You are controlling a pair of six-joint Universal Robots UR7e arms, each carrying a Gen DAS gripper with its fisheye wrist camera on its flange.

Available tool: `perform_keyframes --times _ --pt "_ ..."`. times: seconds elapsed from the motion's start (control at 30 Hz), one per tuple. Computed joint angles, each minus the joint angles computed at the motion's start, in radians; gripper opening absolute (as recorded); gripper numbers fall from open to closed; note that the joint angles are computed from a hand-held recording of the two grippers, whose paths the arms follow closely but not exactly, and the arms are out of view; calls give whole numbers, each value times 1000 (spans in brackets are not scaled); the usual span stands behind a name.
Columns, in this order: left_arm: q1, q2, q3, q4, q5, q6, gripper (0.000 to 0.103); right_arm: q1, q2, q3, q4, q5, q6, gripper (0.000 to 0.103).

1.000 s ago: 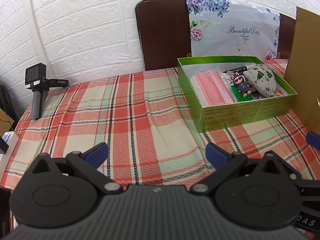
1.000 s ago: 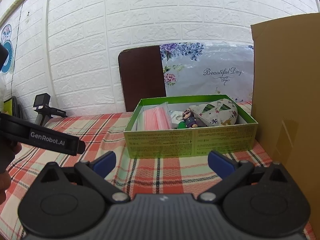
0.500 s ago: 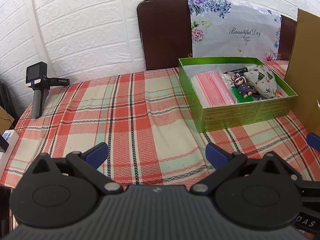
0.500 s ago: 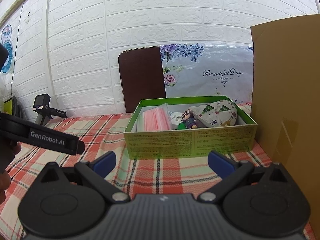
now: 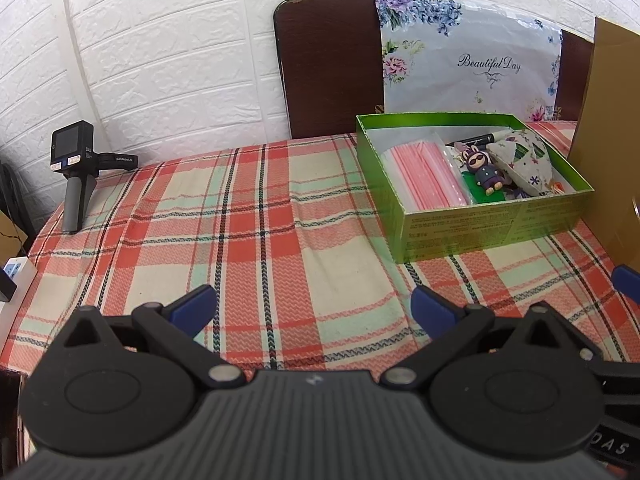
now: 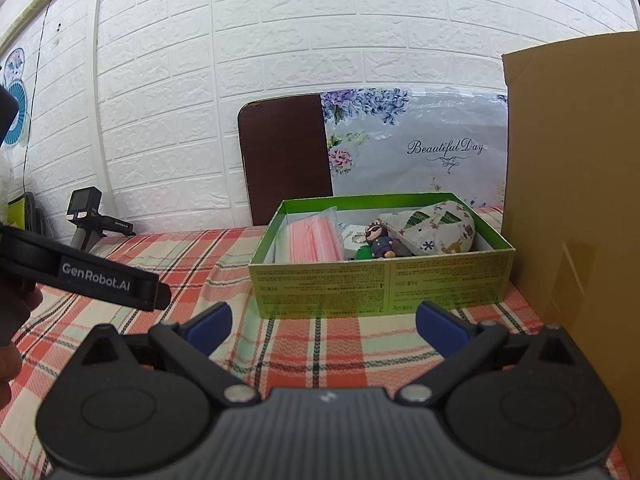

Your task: Organize objects

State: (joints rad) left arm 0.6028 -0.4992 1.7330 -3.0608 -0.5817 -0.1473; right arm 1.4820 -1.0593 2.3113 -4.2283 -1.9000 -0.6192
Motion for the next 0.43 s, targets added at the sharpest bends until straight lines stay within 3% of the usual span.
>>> perform_keyframes --times 0.23,0.43 --pt "1 -6 1 9 -15 -9 103 0 -1 2 1 1 3 102" --pt "4 -13 24 -85 -71 38 103 1 4 2 -7 -2 -3 102"
